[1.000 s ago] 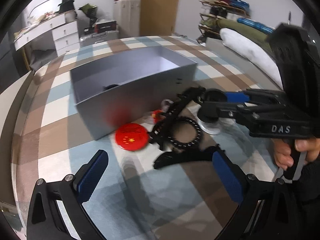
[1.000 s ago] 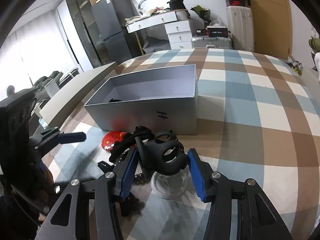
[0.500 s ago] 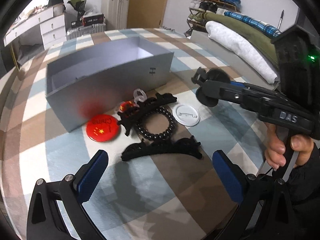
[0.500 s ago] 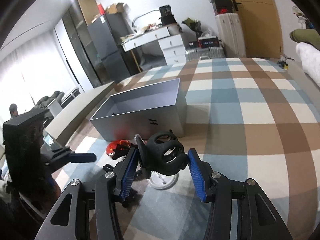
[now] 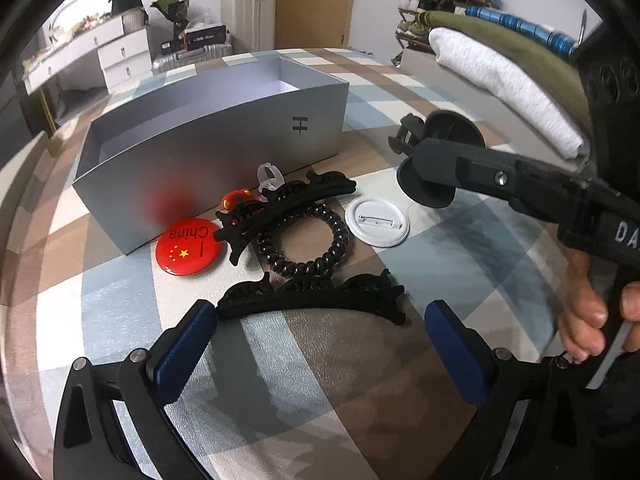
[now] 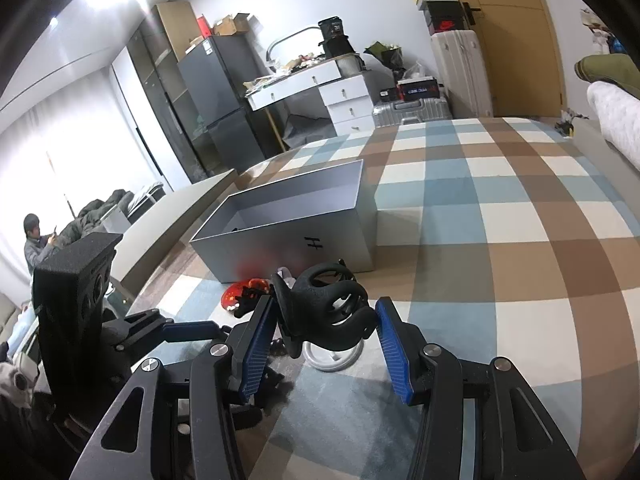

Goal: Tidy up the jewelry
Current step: 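Grasp a long black claw clip with the left tool while the right tool holds its clip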

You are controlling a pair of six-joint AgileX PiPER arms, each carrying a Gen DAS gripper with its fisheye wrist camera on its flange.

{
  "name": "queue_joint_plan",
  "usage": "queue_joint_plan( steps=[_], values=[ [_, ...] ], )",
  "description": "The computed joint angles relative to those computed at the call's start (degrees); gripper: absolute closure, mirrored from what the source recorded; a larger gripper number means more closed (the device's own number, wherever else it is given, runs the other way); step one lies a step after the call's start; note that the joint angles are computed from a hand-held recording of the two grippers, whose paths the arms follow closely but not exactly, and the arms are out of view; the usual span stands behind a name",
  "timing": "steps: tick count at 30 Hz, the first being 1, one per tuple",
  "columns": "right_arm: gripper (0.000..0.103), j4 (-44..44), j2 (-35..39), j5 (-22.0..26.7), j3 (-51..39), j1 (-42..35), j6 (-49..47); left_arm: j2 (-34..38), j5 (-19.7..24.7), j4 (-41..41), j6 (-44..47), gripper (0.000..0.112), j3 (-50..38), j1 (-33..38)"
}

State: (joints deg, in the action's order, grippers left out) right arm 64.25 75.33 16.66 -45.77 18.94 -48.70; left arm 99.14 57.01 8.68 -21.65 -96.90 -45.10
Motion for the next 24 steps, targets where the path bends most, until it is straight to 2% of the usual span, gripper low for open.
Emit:
queue_joint_plan(
  steps=[7, 9, 11, 24],
  values=[
    [0.053, -1.43, 0.16, -0.19, -0.19, 0.27, 1.45, -0.14, 0.3, 4.49, -3.18, 0.011, 0.8, -1.51],
    [0.053, -1.6, 0.25, 0.02, -0.29, 0.21, 1.51, -0.25, -0.15, 5.86, -3.75, 0.018, 1.18, -1.89],
    [0.053, -1.56, 0.28, 0.03, -0.35, 0.21, 1.51, -0.66, -0.67, 5.37, -2.9, 0.021, 1.62, -1.84],
    [0.053, 2.84, -0.65, 0.2, 0.3, -0.88, -2.33, -4.96, -7.82, 3.81, 0.06, 0.021, 4.59, -0.38]
  ],
)
